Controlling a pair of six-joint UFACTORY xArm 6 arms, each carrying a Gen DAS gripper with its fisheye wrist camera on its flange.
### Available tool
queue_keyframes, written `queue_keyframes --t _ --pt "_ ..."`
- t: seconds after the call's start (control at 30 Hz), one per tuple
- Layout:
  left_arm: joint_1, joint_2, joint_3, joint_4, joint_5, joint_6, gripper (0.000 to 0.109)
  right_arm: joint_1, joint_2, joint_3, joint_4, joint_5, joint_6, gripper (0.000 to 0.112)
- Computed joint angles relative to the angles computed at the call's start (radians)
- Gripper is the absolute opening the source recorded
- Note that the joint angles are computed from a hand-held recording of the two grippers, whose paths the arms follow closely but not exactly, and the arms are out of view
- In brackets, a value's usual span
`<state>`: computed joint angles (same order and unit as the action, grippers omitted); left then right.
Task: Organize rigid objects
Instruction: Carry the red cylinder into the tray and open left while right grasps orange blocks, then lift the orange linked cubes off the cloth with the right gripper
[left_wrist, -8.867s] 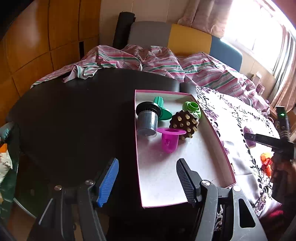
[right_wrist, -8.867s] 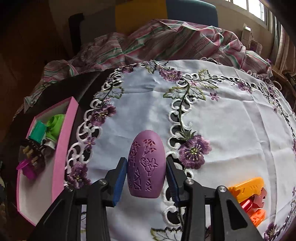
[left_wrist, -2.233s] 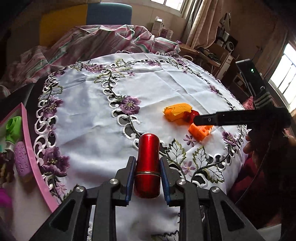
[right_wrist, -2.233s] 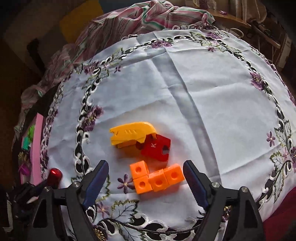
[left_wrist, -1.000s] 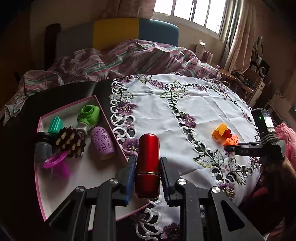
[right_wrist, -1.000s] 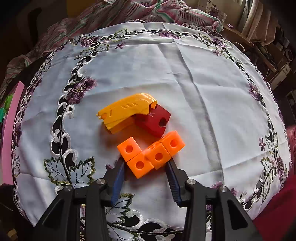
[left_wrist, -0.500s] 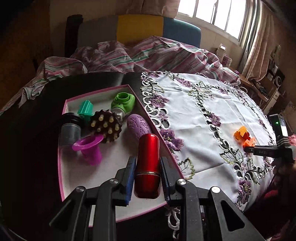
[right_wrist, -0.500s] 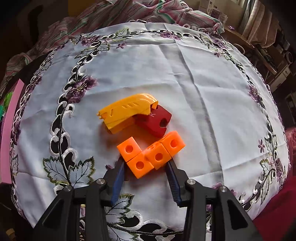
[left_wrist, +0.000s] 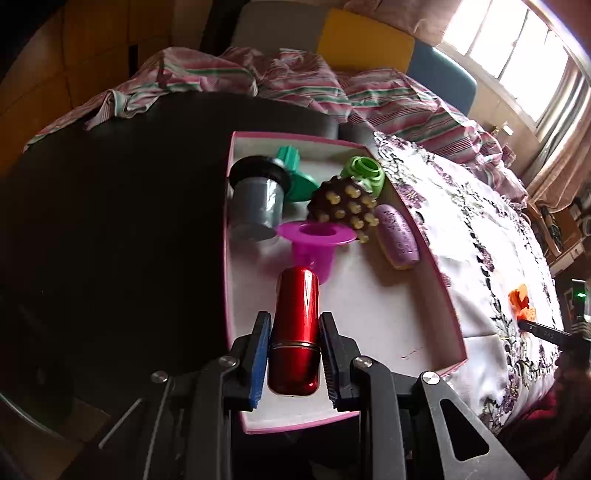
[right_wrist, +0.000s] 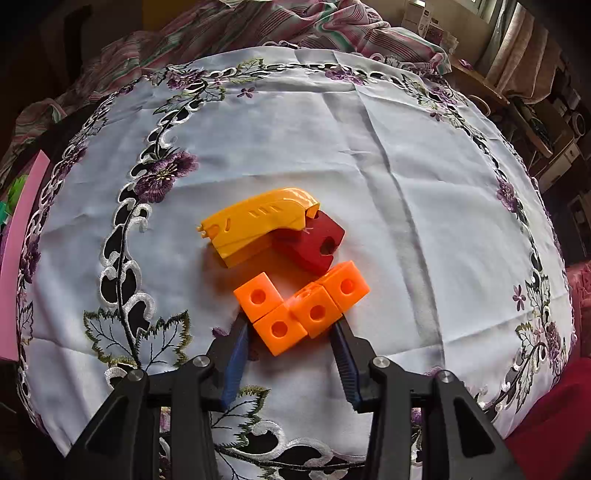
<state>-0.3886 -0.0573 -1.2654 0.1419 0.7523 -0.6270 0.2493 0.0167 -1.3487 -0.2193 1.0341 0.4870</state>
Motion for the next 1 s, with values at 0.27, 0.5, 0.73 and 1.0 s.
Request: queue_keyframes --t 0.27,0.5,0.73,1.0 --pt "0.009 0.122 -0.111 0.047 0.053 -0.042 0.027 -0.004 0.009 -0.011 -0.002 -0.001 -0.009 0.044" --pt "0.006 0.104 -0.085 0.099 0.015 -0.073 0.029 0.012 0.009 -0.003 -0.012 -0.004 0.009 0.044" --pt "-0.001 0.057 -0.062 0.14 0.002 -0.101 0.032 0.01 -0.011 0.021 -0.02 -0.009 0.007 0.044" --pt "-0.006 -0.002 -0.026 0.153 0.005 -0.129 0.037 0.002 0.017 -0.001 -0.029 -0.016 -0.003 0.043"
